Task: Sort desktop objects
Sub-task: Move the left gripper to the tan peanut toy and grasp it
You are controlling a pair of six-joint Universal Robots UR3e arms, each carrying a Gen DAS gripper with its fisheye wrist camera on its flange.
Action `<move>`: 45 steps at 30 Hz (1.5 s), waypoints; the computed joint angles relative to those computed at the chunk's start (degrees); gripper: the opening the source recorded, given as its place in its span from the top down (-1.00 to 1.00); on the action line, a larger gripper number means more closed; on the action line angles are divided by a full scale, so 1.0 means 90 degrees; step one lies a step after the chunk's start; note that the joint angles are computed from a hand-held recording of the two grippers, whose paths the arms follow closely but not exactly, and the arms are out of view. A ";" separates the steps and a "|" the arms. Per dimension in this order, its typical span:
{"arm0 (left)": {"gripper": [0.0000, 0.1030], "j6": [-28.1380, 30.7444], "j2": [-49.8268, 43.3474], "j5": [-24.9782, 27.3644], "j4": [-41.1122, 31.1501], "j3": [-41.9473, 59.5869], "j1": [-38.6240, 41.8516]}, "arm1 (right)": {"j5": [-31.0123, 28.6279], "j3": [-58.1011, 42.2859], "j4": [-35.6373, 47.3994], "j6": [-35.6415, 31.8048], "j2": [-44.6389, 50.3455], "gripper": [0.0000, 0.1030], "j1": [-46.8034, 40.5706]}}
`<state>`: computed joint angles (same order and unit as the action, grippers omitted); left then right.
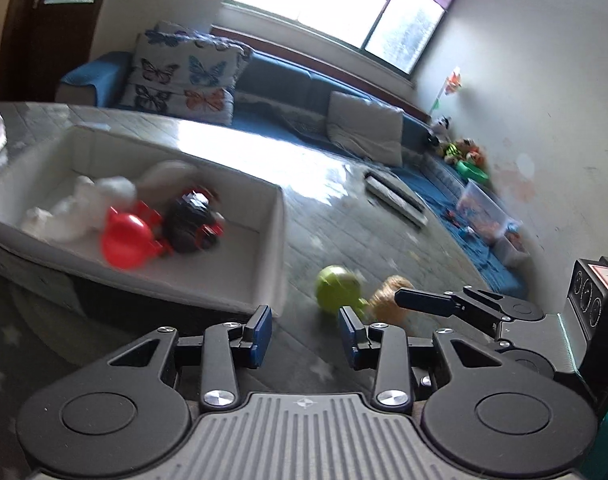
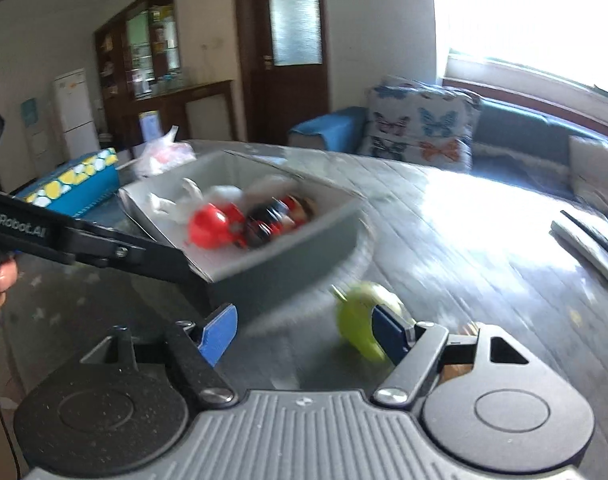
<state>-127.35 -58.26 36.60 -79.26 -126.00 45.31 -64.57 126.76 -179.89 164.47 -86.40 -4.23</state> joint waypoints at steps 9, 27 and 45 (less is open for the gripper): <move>0.24 -0.1239 -0.0422 0.0324 0.1685 -0.0616 -0.1172 | 0.0093 0.1278 -0.0626 -0.0279 -0.0555 -0.61 -0.1093; 0.24 -0.3800 -0.2862 0.0923 0.5067 0.0087 -0.3292 | 0.0331 0.0325 -0.0603 -0.1185 0.0906 -0.70 -0.1426; 0.24 -0.4224 -0.3907 0.1557 0.5667 0.0724 -0.4064 | 0.0919 0.0301 -0.0360 -0.1699 0.1182 -0.43 -0.1701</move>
